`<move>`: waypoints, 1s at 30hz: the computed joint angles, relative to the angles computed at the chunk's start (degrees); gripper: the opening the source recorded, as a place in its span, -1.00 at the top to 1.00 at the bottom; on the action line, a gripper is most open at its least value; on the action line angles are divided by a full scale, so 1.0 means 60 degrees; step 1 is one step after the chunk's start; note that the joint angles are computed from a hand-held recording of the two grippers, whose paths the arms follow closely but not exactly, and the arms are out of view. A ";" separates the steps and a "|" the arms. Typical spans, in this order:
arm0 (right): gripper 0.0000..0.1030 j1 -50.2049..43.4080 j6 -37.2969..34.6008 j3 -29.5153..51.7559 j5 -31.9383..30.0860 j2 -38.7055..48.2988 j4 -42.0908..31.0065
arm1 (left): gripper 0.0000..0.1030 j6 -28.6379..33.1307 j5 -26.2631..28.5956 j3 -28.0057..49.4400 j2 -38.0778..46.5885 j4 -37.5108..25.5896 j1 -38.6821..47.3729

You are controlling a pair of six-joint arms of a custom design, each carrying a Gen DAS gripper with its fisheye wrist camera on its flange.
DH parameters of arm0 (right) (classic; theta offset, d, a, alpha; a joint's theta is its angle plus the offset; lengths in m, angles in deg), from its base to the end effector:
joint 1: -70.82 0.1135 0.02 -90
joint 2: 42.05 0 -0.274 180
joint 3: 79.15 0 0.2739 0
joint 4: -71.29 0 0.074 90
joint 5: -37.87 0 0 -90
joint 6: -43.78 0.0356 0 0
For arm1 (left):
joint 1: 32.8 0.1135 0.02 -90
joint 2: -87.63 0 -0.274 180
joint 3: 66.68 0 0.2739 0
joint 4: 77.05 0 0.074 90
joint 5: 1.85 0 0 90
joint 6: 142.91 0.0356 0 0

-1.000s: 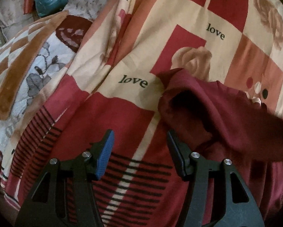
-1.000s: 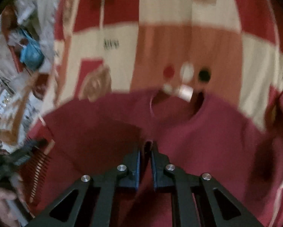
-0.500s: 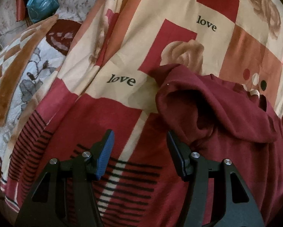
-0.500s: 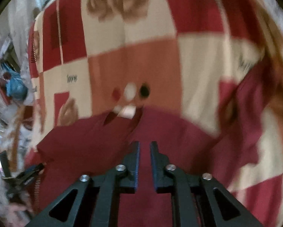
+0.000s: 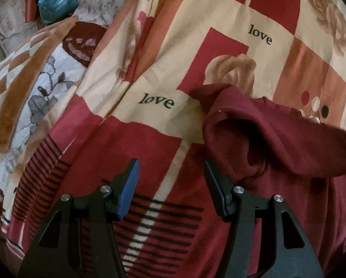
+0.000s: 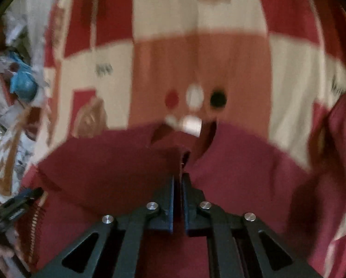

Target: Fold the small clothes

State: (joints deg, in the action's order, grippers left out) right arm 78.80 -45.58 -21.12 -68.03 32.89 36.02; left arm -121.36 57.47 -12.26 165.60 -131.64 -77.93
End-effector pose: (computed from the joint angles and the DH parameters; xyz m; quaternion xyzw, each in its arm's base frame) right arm 0.2732 0.0481 0.2129 -0.1047 0.9321 0.1546 0.3102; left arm 0.1790 -0.1541 0.1697 -0.2206 0.9339 0.0608 0.2747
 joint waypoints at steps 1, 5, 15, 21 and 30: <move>0.95 -0.0204 -0.0111 -0.0002 0.0019 -0.0301 -0.0085 | -0.11 0.0018 -0.0001 0.0042 0.0079 -0.0021 -0.0039; 0.96 -0.1765 -0.0607 0.0181 -0.0041 -0.1023 -0.0588 | -0.11 0.0109 0.0037 0.0171 0.0318 -0.0050 -0.0087; 0.17 -0.1332 -0.0419 0.0326 -0.1184 0.0797 -0.1100 | -0.11 0.0084 0.0152 0.0185 0.0372 0.0008 -0.0069; 0.01 0.0057 0.0462 0.0510 -0.0826 0.2425 -0.0104 | -0.11 0.0139 0.0195 0.0184 0.0340 0.0078 0.0008; 0.89 -0.0439 0.0156 -0.0083 -0.0674 0.0495 0.0384 | -0.11 0.0069 0.0095 0.0155 0.0144 0.0032 -0.0026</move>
